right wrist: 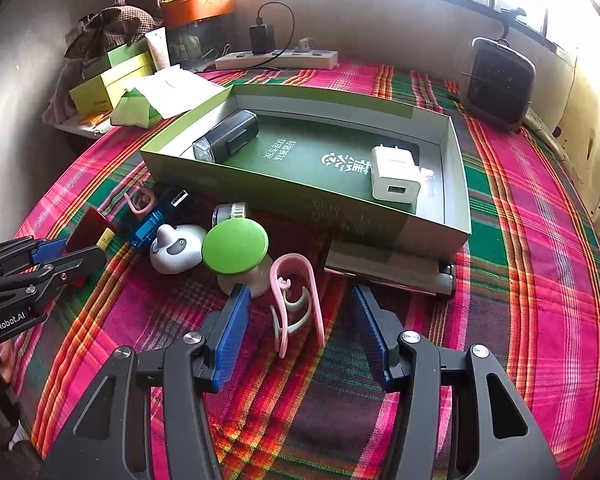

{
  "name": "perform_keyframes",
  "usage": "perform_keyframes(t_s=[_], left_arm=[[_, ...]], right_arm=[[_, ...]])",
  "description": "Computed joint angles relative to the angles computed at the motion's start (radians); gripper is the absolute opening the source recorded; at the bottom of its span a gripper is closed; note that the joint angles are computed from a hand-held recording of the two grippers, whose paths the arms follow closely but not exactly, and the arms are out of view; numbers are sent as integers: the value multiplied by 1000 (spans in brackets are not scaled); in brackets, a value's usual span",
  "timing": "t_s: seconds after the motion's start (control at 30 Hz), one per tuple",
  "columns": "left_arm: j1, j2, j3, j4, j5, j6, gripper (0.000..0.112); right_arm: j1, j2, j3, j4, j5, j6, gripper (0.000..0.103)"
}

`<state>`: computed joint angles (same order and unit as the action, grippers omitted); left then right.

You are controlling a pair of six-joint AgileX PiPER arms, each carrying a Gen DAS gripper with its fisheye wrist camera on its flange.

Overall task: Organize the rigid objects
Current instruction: 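Grasp the pink plastic clip with the right tool while the left tool holds the bottle, then carry the bottle and the pink clip over the green box with both tools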

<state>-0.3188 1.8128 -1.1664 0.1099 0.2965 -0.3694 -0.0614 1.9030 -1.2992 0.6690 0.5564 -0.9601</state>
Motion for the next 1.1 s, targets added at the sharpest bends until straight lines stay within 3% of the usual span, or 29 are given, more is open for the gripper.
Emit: perform_keyframes(t_s=[0.33,1.1], left_arm=[[6,7,-8,-22,0,17,31],[16,-19,-17,-64,32,64,31]], right_arm=[[-3,4,-10,5,2,1,25],[-27,-44,28,62,9,-20,24]])
